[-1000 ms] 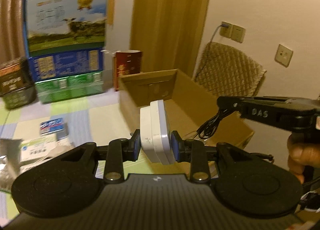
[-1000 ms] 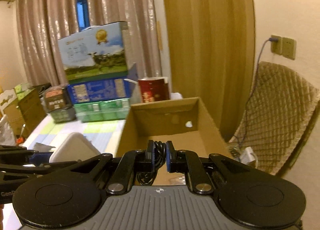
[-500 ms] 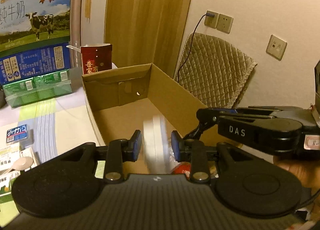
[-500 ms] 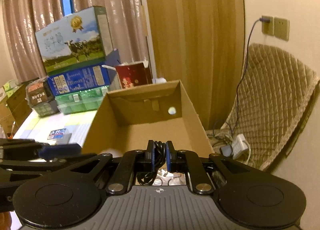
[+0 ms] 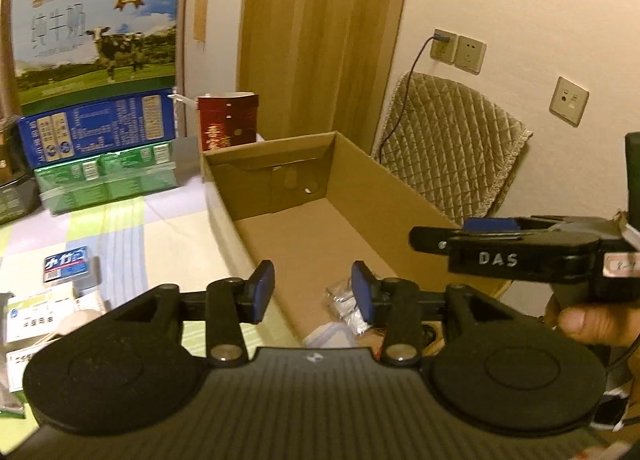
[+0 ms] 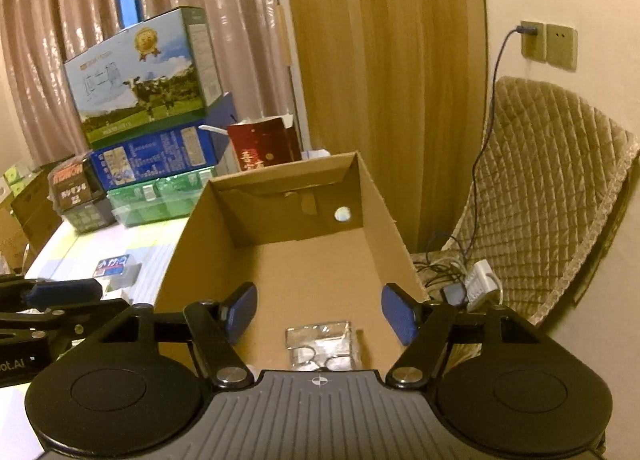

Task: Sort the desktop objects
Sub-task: 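Move both tools back over the medicine boxes on the table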

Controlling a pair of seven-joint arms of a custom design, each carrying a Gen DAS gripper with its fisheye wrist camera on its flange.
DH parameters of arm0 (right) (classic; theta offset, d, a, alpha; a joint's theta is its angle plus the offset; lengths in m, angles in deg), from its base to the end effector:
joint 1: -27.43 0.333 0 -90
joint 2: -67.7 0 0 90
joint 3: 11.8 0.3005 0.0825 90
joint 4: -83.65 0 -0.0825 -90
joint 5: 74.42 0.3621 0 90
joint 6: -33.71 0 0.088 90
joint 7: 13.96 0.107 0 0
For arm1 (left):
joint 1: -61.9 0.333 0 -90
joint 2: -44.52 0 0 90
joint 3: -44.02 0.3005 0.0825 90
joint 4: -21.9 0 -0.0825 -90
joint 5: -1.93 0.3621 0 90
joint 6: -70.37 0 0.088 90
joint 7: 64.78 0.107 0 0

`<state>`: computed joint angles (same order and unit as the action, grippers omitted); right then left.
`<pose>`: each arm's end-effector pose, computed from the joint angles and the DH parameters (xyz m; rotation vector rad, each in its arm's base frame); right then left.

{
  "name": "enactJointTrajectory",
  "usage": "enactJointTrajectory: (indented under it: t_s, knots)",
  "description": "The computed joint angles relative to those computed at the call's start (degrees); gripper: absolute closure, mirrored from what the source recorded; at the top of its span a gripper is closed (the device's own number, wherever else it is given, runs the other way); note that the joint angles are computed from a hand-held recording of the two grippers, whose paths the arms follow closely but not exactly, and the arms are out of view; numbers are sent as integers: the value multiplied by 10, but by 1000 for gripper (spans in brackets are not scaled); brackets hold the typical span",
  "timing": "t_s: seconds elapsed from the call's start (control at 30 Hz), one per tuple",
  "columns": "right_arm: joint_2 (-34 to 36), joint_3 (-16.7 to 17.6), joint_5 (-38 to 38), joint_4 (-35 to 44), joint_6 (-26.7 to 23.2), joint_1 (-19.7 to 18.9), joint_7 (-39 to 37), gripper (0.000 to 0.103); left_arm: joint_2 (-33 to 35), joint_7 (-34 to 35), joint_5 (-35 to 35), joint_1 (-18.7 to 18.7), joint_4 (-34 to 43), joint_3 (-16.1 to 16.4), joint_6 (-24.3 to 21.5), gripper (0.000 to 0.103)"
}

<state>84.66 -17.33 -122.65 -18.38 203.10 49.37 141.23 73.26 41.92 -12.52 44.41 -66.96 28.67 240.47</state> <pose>0.6081 0.2380 0.4725 -1.5576 1.6706 -0.7136 0.6276 -0.3365 0.4724 -1.2472 2.2052 -1.2154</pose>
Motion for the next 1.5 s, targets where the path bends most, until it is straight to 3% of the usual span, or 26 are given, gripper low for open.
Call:
enactJointTrajectory:
  t_s: [0.4,0.6,0.73,0.87,1.0,1.13,1.3,1.5]
  knots:
    - [1,20,-18,32,-20,30,-3,34,-99,-9,-12,37,-134,21,38,50]
    - [20,24,-27,70,-26,60,-13,27,-149,-30,2,51,-202,49,60,34]
    - [36,23,-38,96,-34,82,-13,14,-182,-47,7,69,-245,65,80,19]
    - [50,23,-46,121,-46,103,-19,2,-215,-157,121,20,-293,163,115,8]
    - [62,31,-36,140,-55,116,-44,2,-241,-343,326,-68,-326,311,139,1]
    - [78,29,-28,159,-59,129,-58,2,-256,-514,510,-102,-332,393,142,1]
    - [106,26,-10,180,-45,141,-69,2,-261,-643,653,-84,-328,412,137,1]
    - [164,34,54,226,-48,140,-129,2,-238,-654,660,-32,-323,378,140,1]
